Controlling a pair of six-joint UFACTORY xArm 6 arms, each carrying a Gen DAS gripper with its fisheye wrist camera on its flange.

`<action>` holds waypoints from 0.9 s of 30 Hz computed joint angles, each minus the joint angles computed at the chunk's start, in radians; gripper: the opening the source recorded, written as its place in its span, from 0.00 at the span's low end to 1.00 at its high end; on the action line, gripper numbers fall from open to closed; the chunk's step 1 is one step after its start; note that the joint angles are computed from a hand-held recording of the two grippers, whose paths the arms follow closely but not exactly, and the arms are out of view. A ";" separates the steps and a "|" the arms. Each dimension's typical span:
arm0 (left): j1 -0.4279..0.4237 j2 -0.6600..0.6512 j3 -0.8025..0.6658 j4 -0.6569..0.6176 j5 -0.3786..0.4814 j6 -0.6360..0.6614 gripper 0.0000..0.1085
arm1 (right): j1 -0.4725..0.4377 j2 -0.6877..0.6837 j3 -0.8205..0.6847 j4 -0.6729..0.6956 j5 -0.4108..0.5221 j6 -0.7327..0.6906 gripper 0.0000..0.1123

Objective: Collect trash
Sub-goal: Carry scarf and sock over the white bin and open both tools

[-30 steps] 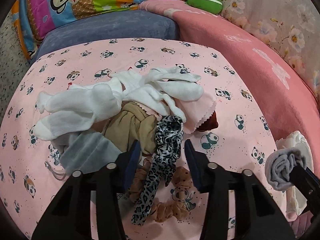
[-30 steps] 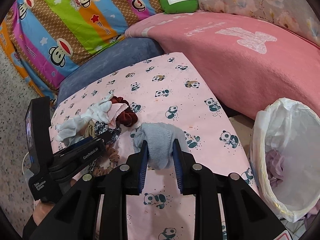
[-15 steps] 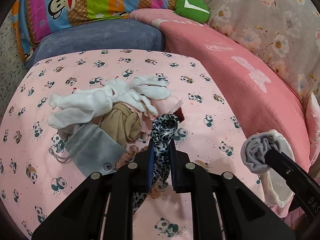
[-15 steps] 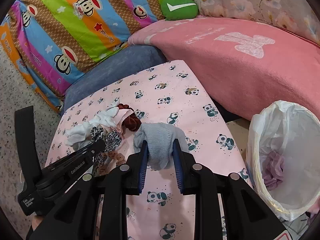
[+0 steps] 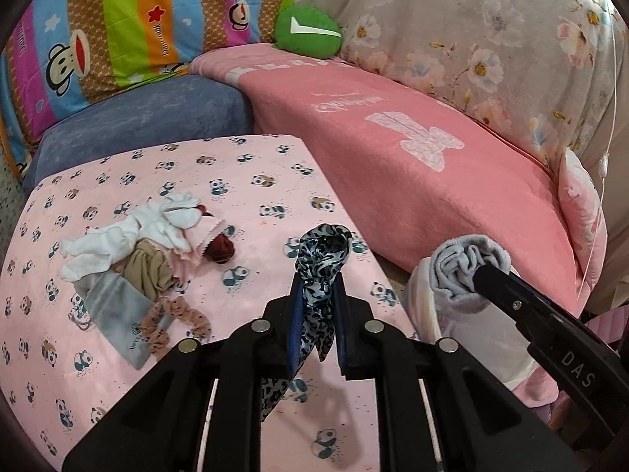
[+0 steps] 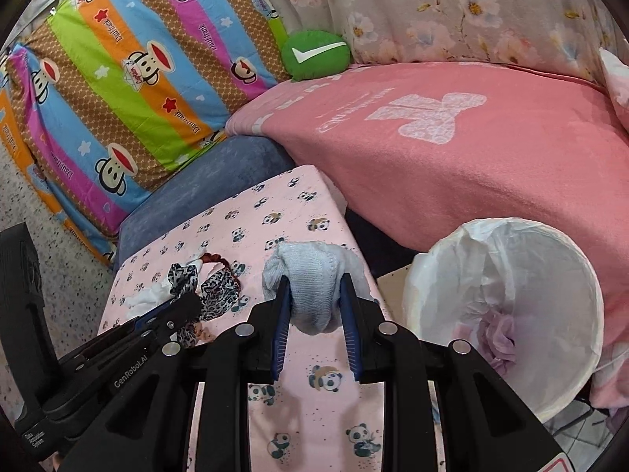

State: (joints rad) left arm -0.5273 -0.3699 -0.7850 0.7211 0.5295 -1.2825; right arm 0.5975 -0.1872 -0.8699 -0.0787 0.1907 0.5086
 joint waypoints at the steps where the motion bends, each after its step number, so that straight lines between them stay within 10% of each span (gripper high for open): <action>1: -0.014 0.017 -0.019 0.005 0.003 0.001 0.13 | -0.015 -0.018 0.015 0.004 -0.001 -0.002 0.22; 27: -0.210 0.425 -0.450 -0.051 0.036 0.192 0.13 | -0.293 -0.241 0.250 0.191 -0.012 -0.156 0.22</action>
State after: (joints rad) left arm -0.7371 0.0549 -1.2353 0.6704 0.5654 -1.0910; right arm 0.3049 -0.4284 -0.6198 0.1121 0.1790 0.3527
